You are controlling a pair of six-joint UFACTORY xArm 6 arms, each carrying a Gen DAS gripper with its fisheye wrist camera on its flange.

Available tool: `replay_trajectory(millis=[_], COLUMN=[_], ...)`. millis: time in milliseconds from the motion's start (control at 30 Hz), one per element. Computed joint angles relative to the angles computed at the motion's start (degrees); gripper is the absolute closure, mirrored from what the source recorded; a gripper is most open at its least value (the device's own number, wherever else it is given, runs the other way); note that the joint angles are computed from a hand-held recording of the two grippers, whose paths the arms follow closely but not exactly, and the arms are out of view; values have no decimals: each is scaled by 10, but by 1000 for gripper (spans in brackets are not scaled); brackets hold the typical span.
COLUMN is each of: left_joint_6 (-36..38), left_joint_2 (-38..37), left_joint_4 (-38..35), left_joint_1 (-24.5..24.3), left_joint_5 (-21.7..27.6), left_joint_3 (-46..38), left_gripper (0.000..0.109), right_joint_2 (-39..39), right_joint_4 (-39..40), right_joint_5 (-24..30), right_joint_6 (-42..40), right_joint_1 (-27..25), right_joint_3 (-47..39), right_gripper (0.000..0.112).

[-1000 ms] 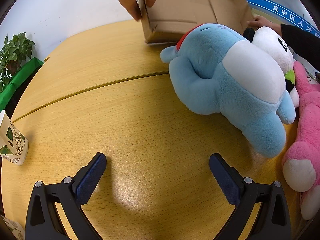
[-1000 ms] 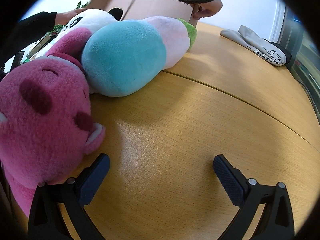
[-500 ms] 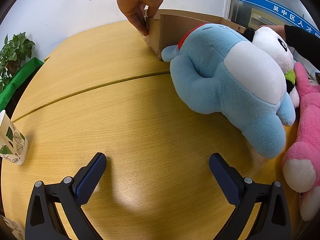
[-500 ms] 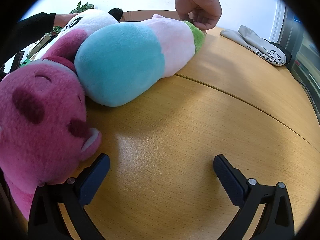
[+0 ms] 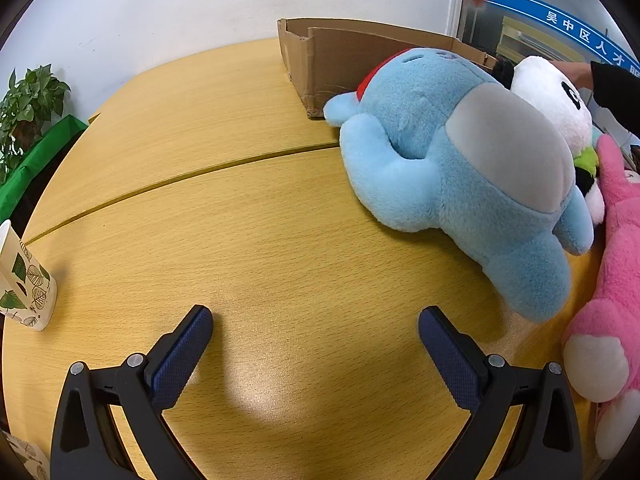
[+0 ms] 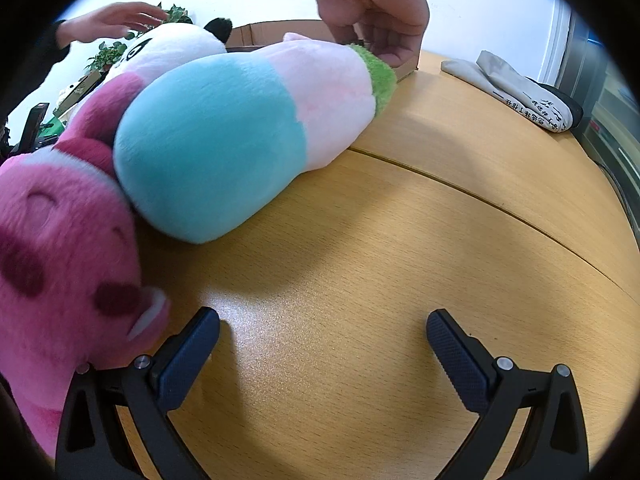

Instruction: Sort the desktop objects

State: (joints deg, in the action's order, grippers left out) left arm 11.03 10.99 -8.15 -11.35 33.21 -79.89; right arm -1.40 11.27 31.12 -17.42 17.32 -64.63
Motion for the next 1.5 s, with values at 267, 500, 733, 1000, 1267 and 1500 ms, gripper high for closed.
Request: replay_trajectory(millis=[267, 500, 733, 1000, 1267, 1500], left_joint_6=[17, 9, -8, -54, -61, -66], left_joint_2=[33, -10, -34, -85, -65, -70], left_joint_4=[-10, -6, 5, 36, 42, 45], left_joint_1=[12, -2, 4, -17, -20, -23], left_joint_5=[16, -7, -15, -30, -27, -30], left_joint_3=[-47, 14, 48, 111, 88, 94], left_gripper=[6, 6, 6, 6, 6, 6], right_joint_2=[-1, 0, -1, -1, 0, 0], right_joint_4=[-1, 0, 0, 0, 0, 0], right_joint_5=[0, 0, 0, 0, -1, -1], right_joint_6=[2, 2, 2, 1, 1, 1], right_joint_1=[1, 1, 1, 1, 1, 0], right_joint_3=[0, 0, 0, 0, 1, 1], right_gripper=[9, 9, 9, 9, 9, 9])
